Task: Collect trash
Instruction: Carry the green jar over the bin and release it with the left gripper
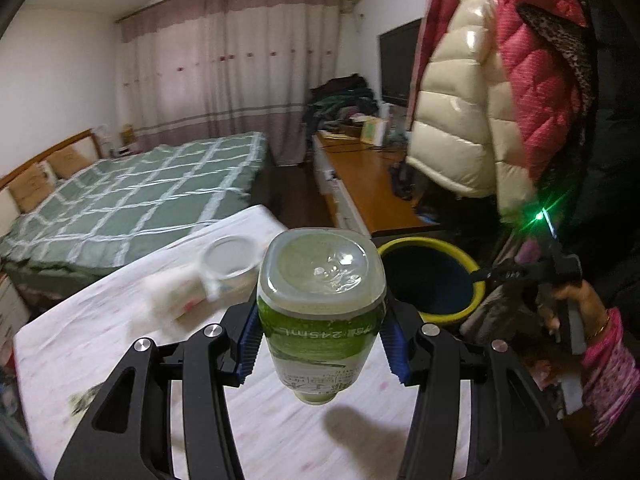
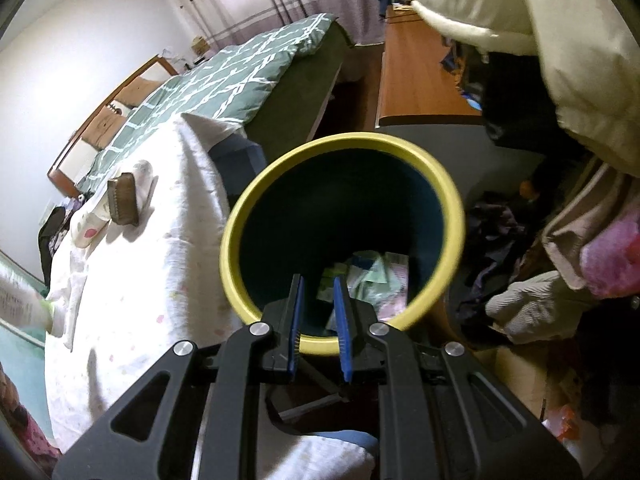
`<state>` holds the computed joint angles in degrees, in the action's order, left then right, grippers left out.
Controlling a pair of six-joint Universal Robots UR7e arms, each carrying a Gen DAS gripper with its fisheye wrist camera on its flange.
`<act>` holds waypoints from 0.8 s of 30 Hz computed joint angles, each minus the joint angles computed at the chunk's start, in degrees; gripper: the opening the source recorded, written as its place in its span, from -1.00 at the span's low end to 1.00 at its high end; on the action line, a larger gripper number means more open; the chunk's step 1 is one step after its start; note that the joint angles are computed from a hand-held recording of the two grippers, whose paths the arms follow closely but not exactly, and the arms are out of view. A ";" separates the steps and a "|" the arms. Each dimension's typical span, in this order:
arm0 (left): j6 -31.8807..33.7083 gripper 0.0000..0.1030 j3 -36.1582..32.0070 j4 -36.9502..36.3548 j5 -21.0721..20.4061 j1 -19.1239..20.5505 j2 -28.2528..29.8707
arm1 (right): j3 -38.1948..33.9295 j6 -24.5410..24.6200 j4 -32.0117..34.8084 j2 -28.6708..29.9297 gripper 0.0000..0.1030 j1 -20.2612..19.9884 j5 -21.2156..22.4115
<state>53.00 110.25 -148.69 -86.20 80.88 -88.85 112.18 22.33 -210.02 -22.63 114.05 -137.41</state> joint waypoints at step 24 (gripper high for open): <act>-10.15 0.06 4.75 -11.90 7.30 -13.43 24.84 | 10.64 1.44 -11.66 -1.89 -0.71 -2.09 -0.30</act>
